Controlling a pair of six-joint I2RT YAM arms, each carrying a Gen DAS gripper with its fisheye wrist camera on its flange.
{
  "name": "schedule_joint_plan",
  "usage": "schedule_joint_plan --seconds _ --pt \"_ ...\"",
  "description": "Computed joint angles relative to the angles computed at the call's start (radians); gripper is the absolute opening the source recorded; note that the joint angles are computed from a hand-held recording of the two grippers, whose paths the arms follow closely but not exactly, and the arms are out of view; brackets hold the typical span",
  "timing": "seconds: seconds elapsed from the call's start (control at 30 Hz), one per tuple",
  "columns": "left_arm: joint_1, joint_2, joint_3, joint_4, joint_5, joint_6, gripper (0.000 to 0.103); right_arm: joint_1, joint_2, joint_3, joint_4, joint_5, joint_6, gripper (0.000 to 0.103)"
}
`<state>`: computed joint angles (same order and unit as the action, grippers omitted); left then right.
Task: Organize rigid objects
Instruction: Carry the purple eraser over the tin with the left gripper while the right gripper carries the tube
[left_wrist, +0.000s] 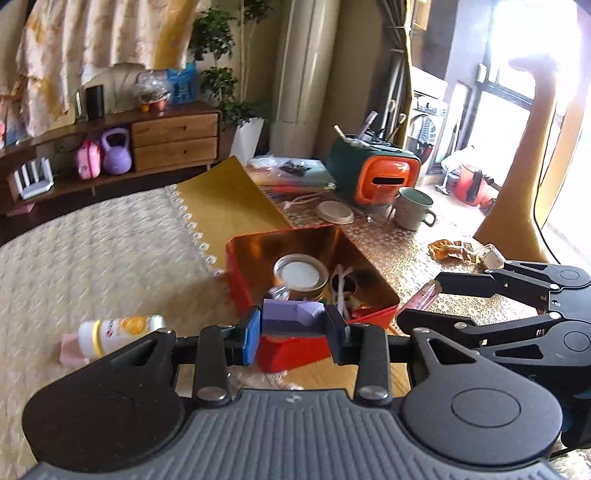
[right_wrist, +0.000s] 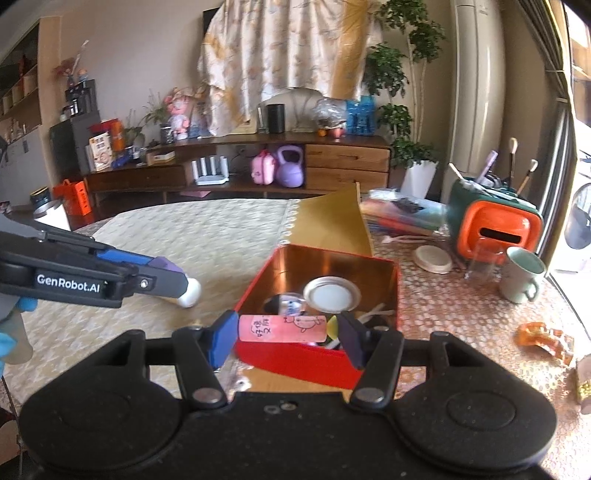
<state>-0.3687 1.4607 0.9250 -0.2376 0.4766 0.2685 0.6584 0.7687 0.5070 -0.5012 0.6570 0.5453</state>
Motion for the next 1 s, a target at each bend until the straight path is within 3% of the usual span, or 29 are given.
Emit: schedule_joint_plan --seconds 0.43,0.73,1.0 --pt "-0.136 0.208 0.172 0.060 -0.091 -0.048 0.036 -0.231 -0.031 -0.083 0.102 -0.137 -0.131 0.059" --pt "-0.193 0.414 0.351 0.076 -0.186 -0.057 0.036 -0.399 0.148 -0.086 0.284 -0.261 -0.235 0.059" --pt "-0.227 0.568 0.505 0.025 -0.247 -0.053 0.036 -0.497 0.329 -0.058 0.418 -0.343 -0.301 0.058"
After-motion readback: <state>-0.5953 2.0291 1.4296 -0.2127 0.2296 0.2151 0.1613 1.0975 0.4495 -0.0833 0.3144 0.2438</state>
